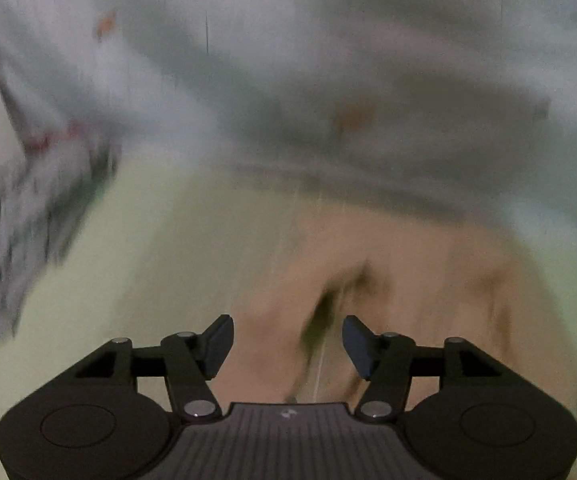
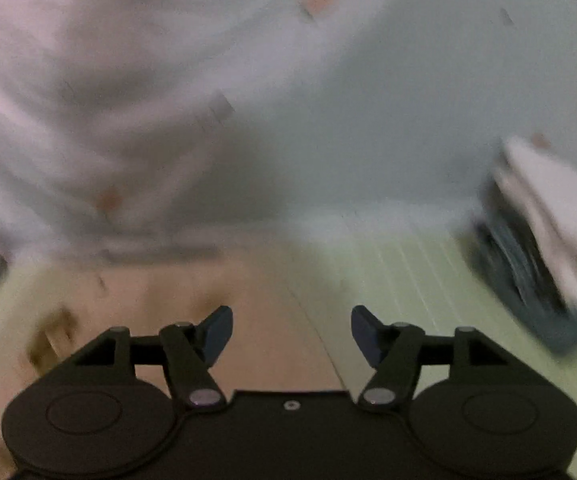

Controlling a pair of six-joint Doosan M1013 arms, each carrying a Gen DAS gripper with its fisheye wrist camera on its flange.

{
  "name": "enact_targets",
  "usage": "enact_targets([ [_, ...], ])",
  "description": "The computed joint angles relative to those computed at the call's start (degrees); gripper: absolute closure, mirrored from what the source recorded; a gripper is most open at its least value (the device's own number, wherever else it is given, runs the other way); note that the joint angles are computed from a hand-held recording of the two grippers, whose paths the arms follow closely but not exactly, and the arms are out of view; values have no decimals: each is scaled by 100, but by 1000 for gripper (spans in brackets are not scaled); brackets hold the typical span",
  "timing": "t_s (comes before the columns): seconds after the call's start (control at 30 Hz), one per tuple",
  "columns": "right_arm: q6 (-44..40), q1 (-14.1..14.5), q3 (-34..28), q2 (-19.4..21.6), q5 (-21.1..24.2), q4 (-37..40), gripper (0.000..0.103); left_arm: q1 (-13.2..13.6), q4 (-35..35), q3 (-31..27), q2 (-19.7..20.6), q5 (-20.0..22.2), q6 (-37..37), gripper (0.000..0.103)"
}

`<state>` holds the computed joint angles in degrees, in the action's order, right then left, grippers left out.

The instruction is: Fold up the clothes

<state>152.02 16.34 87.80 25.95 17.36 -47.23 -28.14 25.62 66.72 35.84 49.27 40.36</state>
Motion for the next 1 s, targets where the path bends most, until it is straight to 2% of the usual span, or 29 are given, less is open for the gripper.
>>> enact_targets([
  [0.13, -445, -49, 324, -70, 647, 806, 36, -39, -581, 304, -11, 371, 303, 42],
  [0.3, -968, -111, 764, -231, 847, 1739, 36, -96, -896, 461, -36, 555, 645, 41],
  [0.37, -1319, -156, 869, -273, 720, 2314, 36, -136, -906, 491, -34, 630, 708, 41],
  [0.43, -1906, -228, 1039, -372, 386, 3279, 36, -175, -876, 517, -42, 691, 692, 40],
  [0.5, -2338, -208, 1154, -467, 240, 3675, 36, -193, -908, 515, -22, 767, 706, 39],
  [0.57, -2965, -184, 1215, -512, 165, 4100, 36, -201, -985, 523, -8, 841, 746, 39],
  [0.67, -4121, -199, 1307, -573, 122, 5154, 36, -205, -1093, 546, 7, 947, 802, 39],
  [0.73, -4120, -185, 1295, -573, 207, 5096, 38, -213, -1103, 582, -18, 933, 788, 39],
  [0.9, -4281, -237, 1316, -593, 295, 5412, 55, -195, -1142, 593, -18, 978, 702, 31],
  [1.0, -4259, -239, 1296, -580, 452, 5381, 55, -170, -1219, 567, 2, 992, 693, 29],
])
